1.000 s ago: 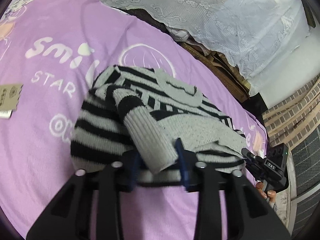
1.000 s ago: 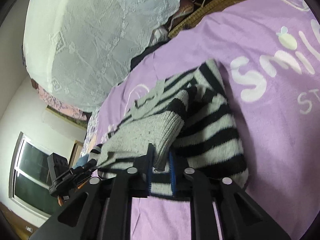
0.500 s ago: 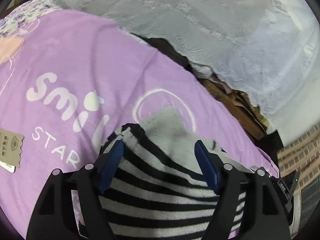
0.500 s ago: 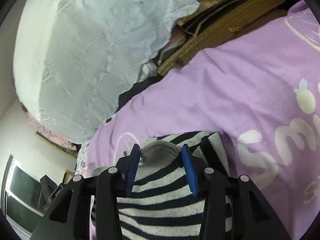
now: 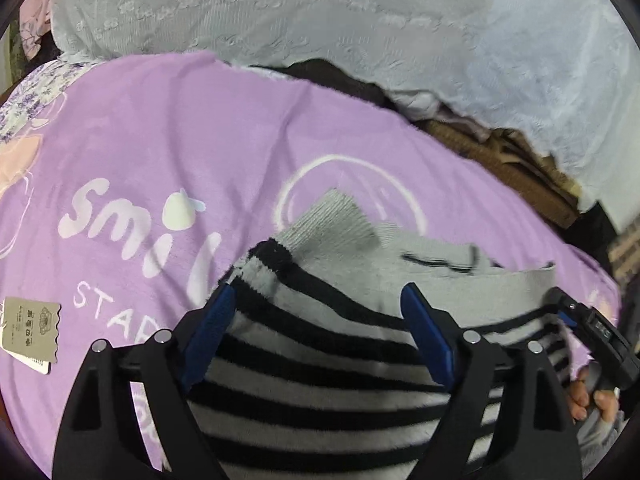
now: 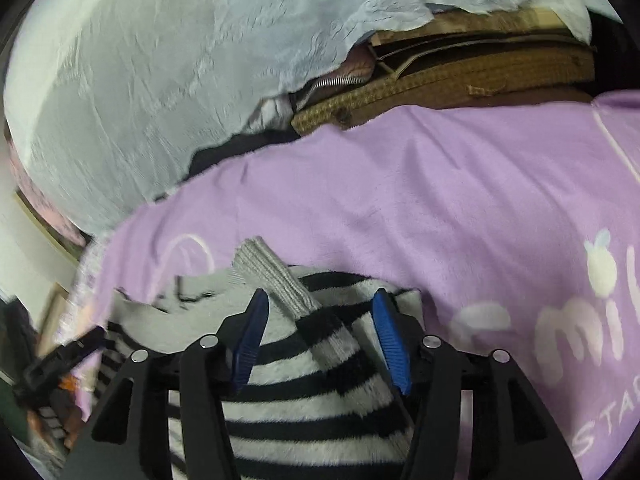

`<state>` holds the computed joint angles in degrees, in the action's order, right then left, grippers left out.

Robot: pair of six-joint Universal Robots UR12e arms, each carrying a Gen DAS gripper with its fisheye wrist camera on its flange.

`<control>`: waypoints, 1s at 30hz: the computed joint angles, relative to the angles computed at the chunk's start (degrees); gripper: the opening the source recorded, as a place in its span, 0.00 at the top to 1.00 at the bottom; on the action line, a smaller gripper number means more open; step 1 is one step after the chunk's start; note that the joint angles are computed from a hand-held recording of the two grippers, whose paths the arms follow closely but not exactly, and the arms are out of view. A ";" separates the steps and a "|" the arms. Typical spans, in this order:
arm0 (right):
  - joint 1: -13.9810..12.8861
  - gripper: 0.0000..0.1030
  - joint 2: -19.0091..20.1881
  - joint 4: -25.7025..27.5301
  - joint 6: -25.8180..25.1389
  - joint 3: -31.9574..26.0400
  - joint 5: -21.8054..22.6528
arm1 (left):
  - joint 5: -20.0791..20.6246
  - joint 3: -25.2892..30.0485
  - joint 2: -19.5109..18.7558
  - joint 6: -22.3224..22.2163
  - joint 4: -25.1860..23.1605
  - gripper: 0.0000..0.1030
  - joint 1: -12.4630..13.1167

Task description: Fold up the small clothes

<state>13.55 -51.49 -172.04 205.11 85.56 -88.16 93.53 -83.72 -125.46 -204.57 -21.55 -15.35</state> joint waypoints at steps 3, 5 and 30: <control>-0.40 0.92 -0.17 -2.84 4.44 1.55 -0.51 | 6.42 1.96 -1.40 -1.20 -4.84 0.20 -0.59; -1.60 0.93 -0.36 -3.01 8.73 2.66 0.80 | 8.19 2.77 -2.31 -3.62 -8.54 0.17 -0.13; 4.83 0.90 0.70 3.02 -4.38 -0.62 2.71 | 10.45 2.78 -3.17 7.82 -6.13 0.04 -5.98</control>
<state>18.39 -50.79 -169.02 200.73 84.93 -85.46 103.98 -80.94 -128.63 -196.75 -27.68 -21.32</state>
